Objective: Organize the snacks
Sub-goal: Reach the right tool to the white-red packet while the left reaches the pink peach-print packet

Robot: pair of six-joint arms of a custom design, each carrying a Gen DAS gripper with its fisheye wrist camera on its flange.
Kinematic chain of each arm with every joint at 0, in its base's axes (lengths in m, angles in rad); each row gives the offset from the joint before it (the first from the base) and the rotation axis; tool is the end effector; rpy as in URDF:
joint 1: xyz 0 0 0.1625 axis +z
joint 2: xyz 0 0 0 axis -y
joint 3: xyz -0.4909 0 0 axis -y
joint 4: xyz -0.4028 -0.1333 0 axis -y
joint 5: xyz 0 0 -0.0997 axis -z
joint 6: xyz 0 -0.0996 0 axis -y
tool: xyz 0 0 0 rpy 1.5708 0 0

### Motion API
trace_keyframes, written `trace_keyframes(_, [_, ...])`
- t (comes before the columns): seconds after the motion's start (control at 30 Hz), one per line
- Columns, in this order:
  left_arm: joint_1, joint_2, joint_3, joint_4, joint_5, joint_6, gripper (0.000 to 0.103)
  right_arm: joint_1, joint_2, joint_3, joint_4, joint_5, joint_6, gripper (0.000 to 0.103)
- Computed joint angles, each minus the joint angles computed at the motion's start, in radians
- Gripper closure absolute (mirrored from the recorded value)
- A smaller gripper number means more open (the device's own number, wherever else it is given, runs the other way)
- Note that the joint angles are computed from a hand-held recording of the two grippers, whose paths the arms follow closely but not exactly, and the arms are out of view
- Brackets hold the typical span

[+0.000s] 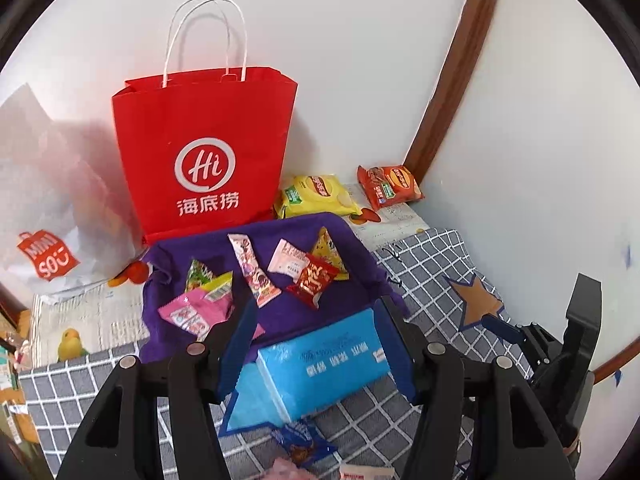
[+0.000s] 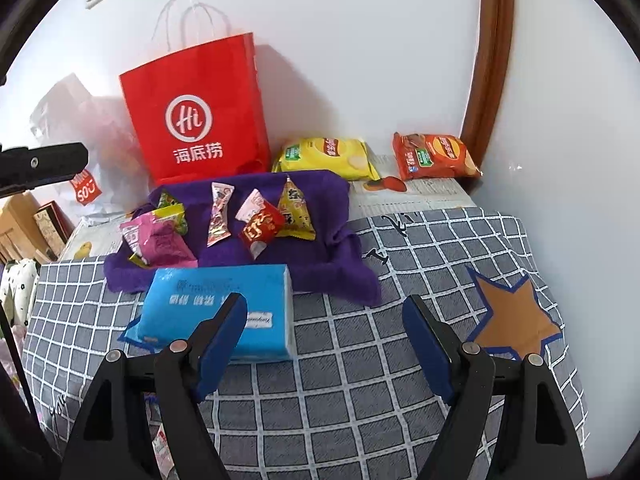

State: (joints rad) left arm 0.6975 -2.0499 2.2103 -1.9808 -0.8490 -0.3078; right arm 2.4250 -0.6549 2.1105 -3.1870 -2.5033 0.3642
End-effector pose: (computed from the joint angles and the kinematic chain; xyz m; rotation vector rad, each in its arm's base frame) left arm -0.0916 -0.3366 0.4860 0.5976 2.4913 -0.8045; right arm 0.4449 -0.3168 0.0187 0.4742 -2.2860 0.8257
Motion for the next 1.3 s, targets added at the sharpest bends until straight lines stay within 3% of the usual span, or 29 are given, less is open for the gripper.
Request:
trace_keyframes(0.37, [-0.098, -0.144, 0.038, 0.210, 0.025, -0.174, 0.043, 0.052, 0.022, 0.039, 0.015, 0.074, 0.063, 0.024])
trace_keyframes(0.5, [-0.104, -0.192, 0.050, 0.275, 0.019, -0.230, 0.043, 0.069, 0.032, 0.049, 0.034, 0.069, 0.087, 0.024])
trace_keyframes(0.63, [-0.105, -0.239, 0.065, 0.336, 0.022, -0.268, 0.043, 0.073, 0.042, 0.073, -0.001, 0.115, 0.101, 0.025])
trace_keyframes(1.07, [0.039, -0.288, 0.096, 0.294, -0.041, -0.185, 0.043, 0.091, 0.155, 0.062, 0.036, 0.233, 0.116, 0.025])
trace_keyframes(1.3, [0.092, -0.302, 0.101, 0.273, -0.047, -0.134, 0.043, 0.068, 0.192, 0.064, -0.043, 0.310, 0.111, 0.025])
